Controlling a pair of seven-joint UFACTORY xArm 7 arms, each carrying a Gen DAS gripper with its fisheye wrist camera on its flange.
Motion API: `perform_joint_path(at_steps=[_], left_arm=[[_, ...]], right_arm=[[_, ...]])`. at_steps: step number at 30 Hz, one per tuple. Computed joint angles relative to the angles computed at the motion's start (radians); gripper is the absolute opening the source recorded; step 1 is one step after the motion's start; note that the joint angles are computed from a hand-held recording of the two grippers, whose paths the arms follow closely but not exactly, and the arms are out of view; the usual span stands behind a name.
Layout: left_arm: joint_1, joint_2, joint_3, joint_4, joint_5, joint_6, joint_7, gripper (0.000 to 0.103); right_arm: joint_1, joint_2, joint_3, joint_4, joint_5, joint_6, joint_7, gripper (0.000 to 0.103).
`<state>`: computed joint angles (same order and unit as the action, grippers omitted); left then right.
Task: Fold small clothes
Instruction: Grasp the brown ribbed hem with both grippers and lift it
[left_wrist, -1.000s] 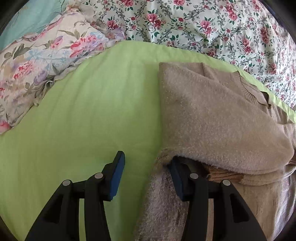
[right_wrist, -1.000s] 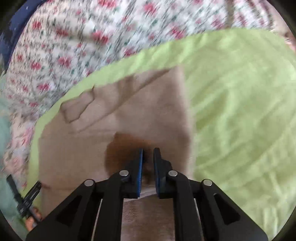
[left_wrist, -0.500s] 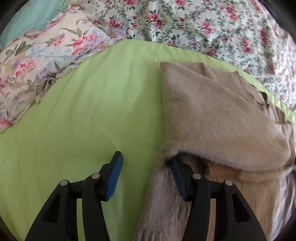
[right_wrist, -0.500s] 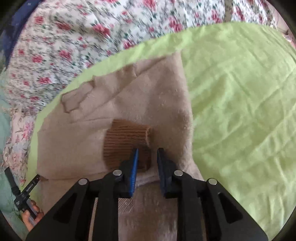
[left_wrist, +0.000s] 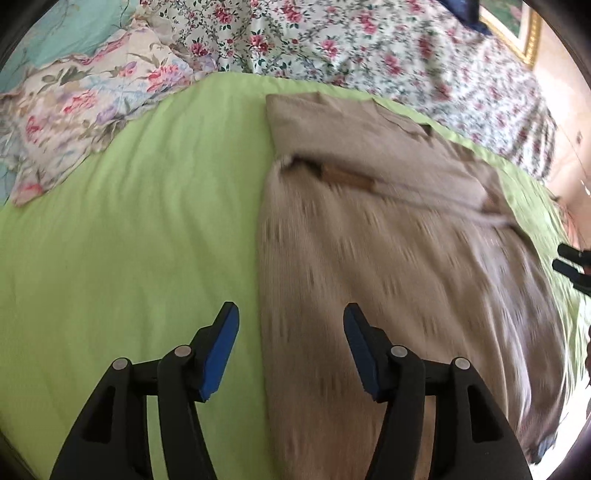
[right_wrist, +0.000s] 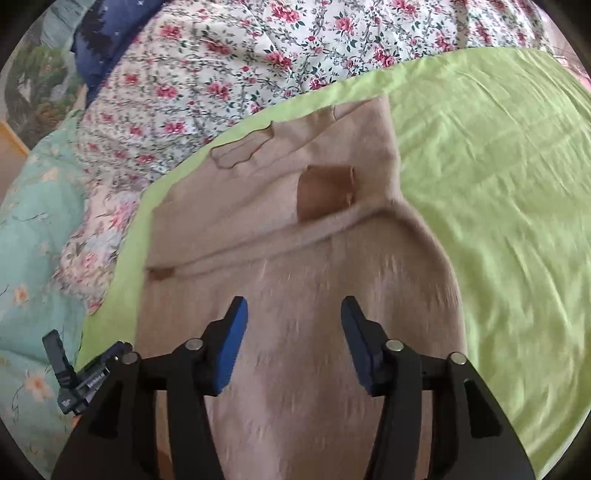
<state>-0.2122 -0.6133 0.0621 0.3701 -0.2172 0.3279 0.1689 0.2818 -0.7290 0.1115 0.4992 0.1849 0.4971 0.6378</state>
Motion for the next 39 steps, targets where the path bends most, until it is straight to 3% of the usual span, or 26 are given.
perform_joint_path(at_steps=[7,16,19,24,28,32,35,37,39], left_arm=[[0.009,-0.307,0.065,-0.165,-0.005,0.203,0.066,0.069],[0.027,-0.552,0.122,-0.268,-0.082,0.442,0.159,0.07],[0.017,-0.591,0.161,-0.274,-0.131,0.505,0.201,0.069],[0.021,-0.649,0.123,-0.305,-0.162,0.533,0.229,0.067],[0.01,-0.618,0.147,-0.296,-0.191,0.53,0.263,0.057],[0.012,-0.569,0.16,-0.289,-0.219,0.504,0.294,0.034],[0.041,-0.562,0.183,-0.285,-0.231,0.524,0.312,0.019],[0.053,-0.565,0.196,-0.287,-0.244,0.54,0.328,0.007],[0.062,-0.595,0.165,-0.299,-0.252,0.54,0.323,0.006]], right_arm=[[0.028,-0.339,0.076,-0.146,-0.007,0.147,0.13,0.073],[0.107,-0.749,0.118,-0.27,-0.025,0.478,0.206,0.074],[0.141,-0.877,0.124,-0.317,-0.001,0.561,0.231,0.074],[0.186,-0.985,0.133,-0.36,0.03,0.648,0.23,0.074],[0.223,-1.011,0.153,-0.387,0.058,0.635,0.207,0.074],[0.291,-0.94,0.152,-0.435,0.113,0.467,0.174,0.073],[0.335,-0.89,0.157,-0.442,0.107,0.409,0.172,0.06],[0.356,-0.914,0.14,-0.454,0.1,0.425,0.181,0.028],[0.373,-0.96,0.123,-0.471,0.1,0.469,0.194,0.015]])
